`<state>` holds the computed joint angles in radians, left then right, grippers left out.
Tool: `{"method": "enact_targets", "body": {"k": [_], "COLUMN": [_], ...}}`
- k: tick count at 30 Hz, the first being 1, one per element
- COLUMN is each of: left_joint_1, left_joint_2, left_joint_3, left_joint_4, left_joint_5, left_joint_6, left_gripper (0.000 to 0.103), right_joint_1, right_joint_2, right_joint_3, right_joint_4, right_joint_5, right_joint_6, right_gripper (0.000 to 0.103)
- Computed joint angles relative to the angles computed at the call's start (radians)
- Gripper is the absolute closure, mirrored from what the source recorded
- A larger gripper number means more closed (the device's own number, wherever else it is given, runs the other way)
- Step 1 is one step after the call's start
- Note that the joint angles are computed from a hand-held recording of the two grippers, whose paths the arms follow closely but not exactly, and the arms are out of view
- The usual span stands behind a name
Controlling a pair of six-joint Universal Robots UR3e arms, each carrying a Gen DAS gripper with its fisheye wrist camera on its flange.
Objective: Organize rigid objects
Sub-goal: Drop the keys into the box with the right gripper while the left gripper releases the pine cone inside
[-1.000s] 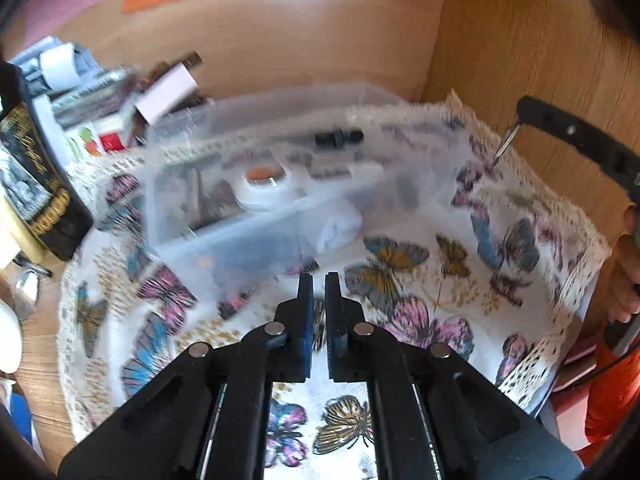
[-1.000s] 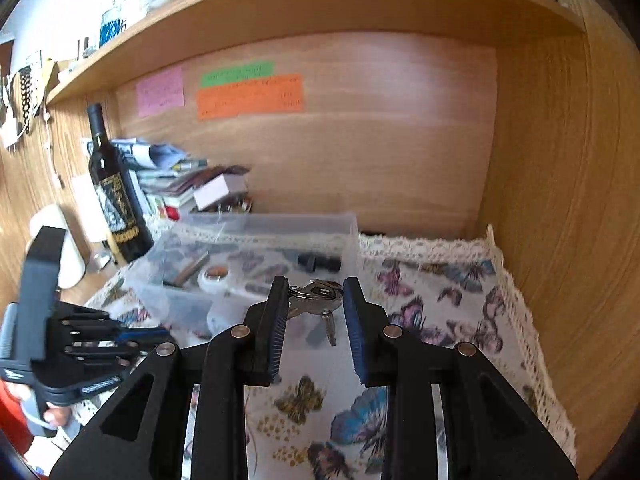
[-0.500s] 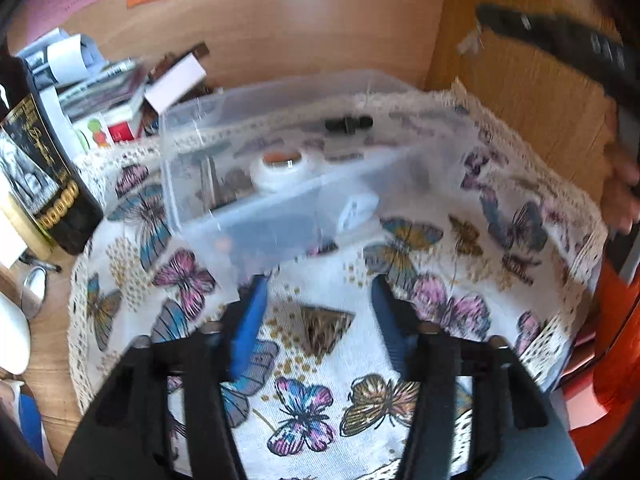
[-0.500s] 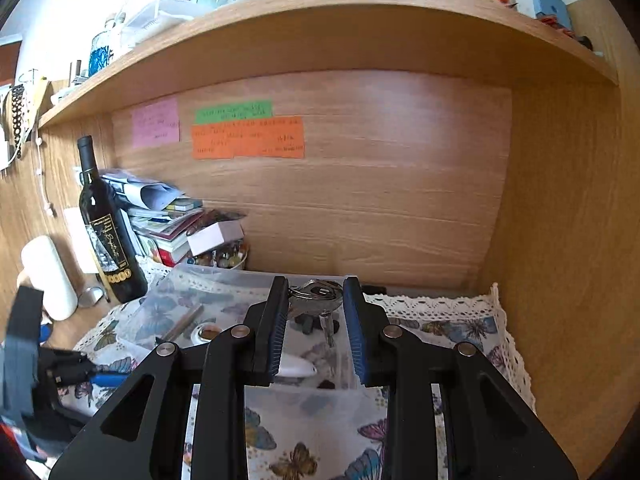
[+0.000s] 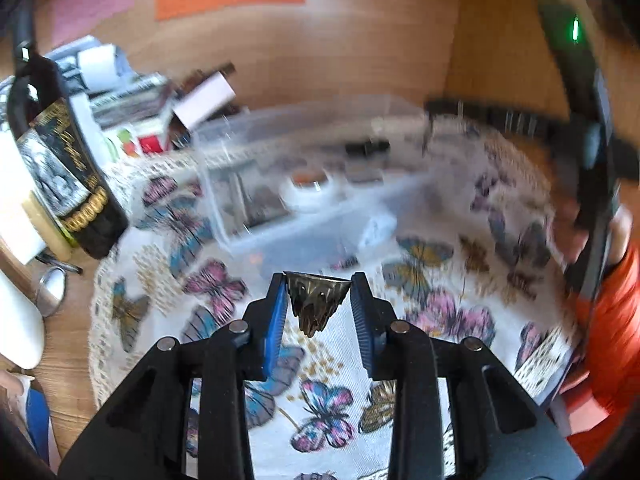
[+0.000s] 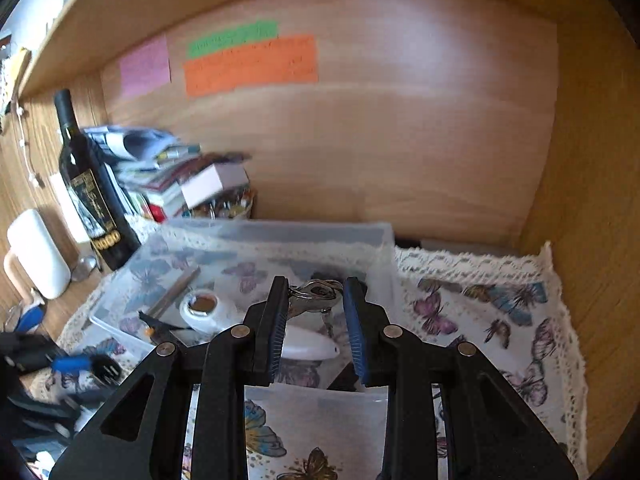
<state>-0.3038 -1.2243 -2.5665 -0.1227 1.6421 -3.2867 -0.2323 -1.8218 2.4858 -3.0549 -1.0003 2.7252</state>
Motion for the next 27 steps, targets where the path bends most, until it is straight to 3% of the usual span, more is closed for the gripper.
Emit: {"method": "enact_targets", "body": {"k": [6, 13, 17, 23, 27], "left_joint_1": [0.078, 0.157, 0.136, 0.085, 0.068], "left_joint_2": [0.042, -0.070, -0.165, -0.170, -0.098], "left_joint_3": [0.045, 0.123, 0.160, 0.170, 0.155], "left_joint_4": [-0.004, 0.012, 0.041, 0.060, 0.049], "left_joint_5": [-0.017, -0.051, -0.022, 0.016, 0.024], "left_joint_6": [0.001, 0.019, 0.005, 0.002, -0.010], "left_gripper": [0.071, 0.071, 0.071, 0.069, 0.057], "right_joint_1": [0.054, 0.101, 0.103, 0.081, 0.015], "right_joint_2": [0.067, 0.124, 0.107, -0.005, -0.185], "right_joint_3": [-0.020, -0.032, -0.031, 0.015, 0.059], "right_joint_4": [0.004, -0.018, -0.004, 0.030, 0.133], "right_joint_5": [-0.050, -0.103, -0.110, -0.086, -0.008], "right_joint_6": [-0.012, -0.009, -0.011, -0.041, -0.068], "right_gripper": [0.077, 0.077, 0.077, 0.076, 0.073]}}
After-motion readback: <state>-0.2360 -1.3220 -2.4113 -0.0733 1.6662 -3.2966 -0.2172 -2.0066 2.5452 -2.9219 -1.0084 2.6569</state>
